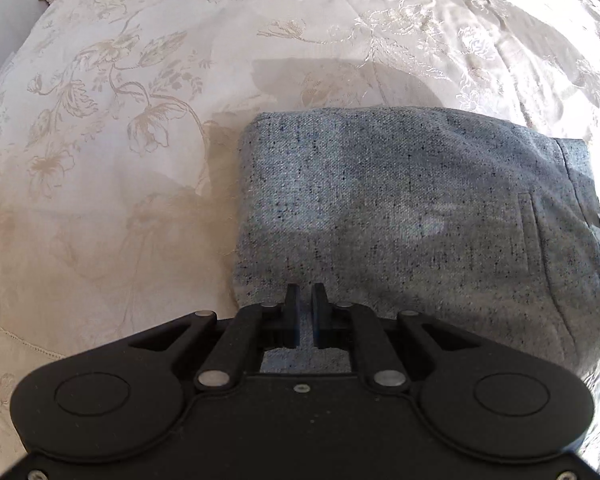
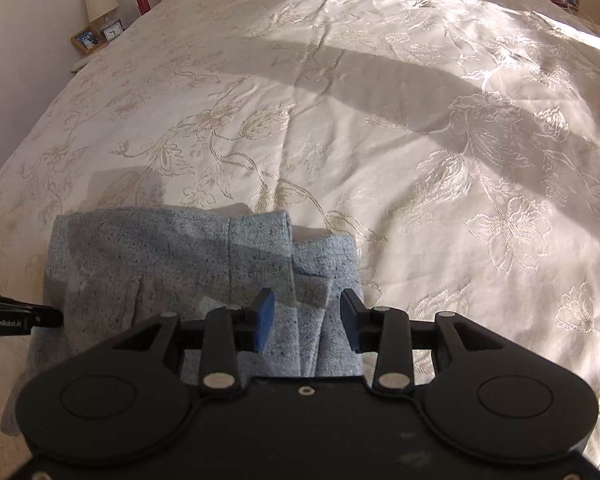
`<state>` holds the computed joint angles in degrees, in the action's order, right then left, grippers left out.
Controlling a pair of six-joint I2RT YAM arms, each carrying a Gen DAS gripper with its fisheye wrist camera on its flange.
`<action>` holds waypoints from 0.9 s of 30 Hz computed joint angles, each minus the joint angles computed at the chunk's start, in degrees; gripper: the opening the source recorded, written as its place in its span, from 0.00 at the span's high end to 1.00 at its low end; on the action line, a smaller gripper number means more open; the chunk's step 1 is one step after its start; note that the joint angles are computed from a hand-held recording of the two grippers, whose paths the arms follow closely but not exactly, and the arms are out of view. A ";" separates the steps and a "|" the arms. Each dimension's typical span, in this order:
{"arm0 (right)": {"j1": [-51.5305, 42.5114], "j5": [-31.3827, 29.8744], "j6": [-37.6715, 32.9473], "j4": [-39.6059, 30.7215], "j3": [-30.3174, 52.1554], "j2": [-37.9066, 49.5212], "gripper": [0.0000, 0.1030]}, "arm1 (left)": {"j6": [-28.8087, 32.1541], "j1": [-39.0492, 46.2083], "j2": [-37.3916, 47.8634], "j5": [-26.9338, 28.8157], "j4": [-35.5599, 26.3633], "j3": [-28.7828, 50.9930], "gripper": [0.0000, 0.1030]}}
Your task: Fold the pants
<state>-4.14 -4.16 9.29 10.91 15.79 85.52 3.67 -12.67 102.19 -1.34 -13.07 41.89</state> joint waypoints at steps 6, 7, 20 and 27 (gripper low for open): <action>-6.38 -6.11 -2.72 0.14 0.11 5.34 0.57 | 4.16 2.71 1.59 1.20 0.11 -0.24 0.70; -6.80 -6.38 -2.35 1.04 0.76 7.73 0.57 | 4.41 2.72 1.97 1.00 1.22 -0.65 0.66; -9.51 -11.09 2.86 9.21 1.95 18.90 0.49 | 7.01 10.17 6.00 5.79 7.46 -1.23 0.28; -9.64 -11.71 1.77 9.52 1.41 18.12 0.52 | 2.77 10.12 8.46 7.10 5.19 1.59 0.38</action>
